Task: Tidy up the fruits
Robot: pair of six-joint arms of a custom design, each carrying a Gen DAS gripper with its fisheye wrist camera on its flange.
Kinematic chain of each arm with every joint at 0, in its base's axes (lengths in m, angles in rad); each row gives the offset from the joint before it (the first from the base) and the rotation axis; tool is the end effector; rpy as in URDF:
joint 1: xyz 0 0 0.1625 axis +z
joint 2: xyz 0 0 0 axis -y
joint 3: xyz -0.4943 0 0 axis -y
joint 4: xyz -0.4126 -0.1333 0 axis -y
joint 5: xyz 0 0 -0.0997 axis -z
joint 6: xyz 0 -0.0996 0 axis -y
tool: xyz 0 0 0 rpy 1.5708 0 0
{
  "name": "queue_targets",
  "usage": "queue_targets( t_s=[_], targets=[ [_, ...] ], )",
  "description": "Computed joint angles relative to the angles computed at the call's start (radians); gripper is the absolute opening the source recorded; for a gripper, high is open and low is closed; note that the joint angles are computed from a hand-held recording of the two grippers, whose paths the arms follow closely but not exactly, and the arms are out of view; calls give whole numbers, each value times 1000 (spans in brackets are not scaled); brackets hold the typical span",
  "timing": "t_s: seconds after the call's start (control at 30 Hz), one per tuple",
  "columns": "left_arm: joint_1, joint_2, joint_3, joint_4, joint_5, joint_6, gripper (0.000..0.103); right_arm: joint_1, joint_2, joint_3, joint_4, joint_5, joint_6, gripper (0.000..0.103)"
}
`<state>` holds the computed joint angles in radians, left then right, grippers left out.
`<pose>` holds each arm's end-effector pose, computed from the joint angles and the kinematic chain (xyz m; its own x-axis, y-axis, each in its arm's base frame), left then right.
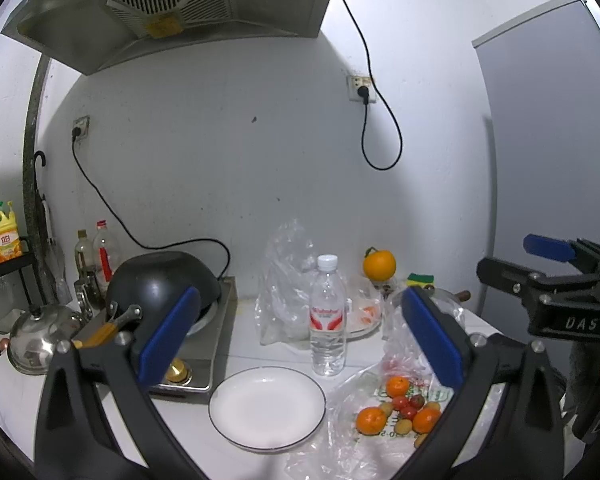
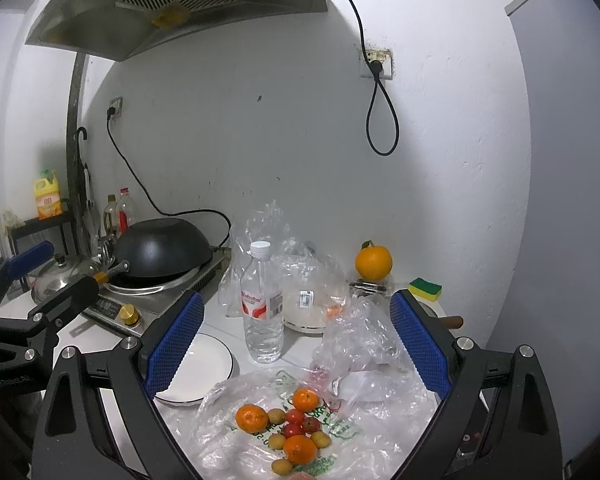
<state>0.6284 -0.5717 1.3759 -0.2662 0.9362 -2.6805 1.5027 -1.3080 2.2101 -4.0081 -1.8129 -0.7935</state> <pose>-0.4691 -0.5787 0.0060 -0.6084 0.4494 -0.6541 0.7651 0.1131 -0.6339 0.0762 -0.4907 0.4123 -0.6696 0.1887 0.7183 -0.6771 0.2424 -0.6948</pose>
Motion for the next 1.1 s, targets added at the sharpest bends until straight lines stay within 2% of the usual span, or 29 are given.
queue_targets(
  t_s=[1.1],
  targets=[
    [3,21,-6,11,11,11,102,-7,1,3,14,-16,4,96]
  ],
)
